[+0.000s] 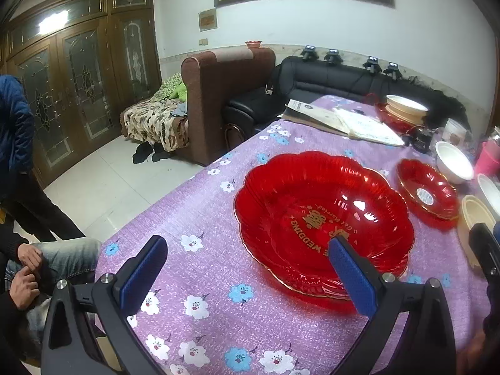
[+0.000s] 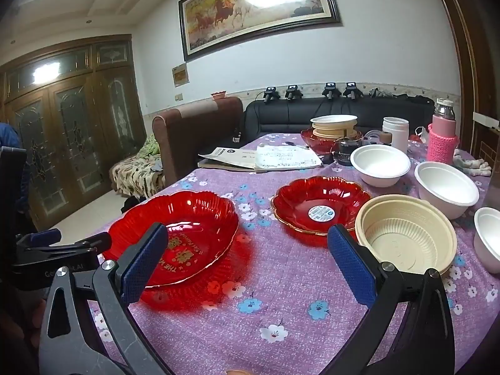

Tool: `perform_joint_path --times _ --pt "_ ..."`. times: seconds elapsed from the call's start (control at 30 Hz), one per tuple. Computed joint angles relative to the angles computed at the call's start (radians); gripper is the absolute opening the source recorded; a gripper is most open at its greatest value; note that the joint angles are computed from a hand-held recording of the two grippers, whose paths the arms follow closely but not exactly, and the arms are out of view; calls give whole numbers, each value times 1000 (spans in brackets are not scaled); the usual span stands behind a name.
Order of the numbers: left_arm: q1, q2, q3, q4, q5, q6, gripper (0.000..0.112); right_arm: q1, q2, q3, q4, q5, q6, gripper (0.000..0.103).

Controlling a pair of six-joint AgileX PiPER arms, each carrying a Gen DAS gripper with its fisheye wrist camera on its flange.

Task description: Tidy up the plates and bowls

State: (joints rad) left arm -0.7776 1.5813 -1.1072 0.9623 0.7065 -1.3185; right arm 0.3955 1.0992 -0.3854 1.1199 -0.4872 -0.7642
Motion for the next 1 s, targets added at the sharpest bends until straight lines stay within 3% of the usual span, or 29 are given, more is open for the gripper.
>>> perform_joint_path --times 0.3,1.0 --pt "15 22 28 38 -56 -45 103 22 8 -4 32 -21 -23 103" --pt "30 39 27 36 -62 -45 103 32 22 -4 54 -40 -45 103"
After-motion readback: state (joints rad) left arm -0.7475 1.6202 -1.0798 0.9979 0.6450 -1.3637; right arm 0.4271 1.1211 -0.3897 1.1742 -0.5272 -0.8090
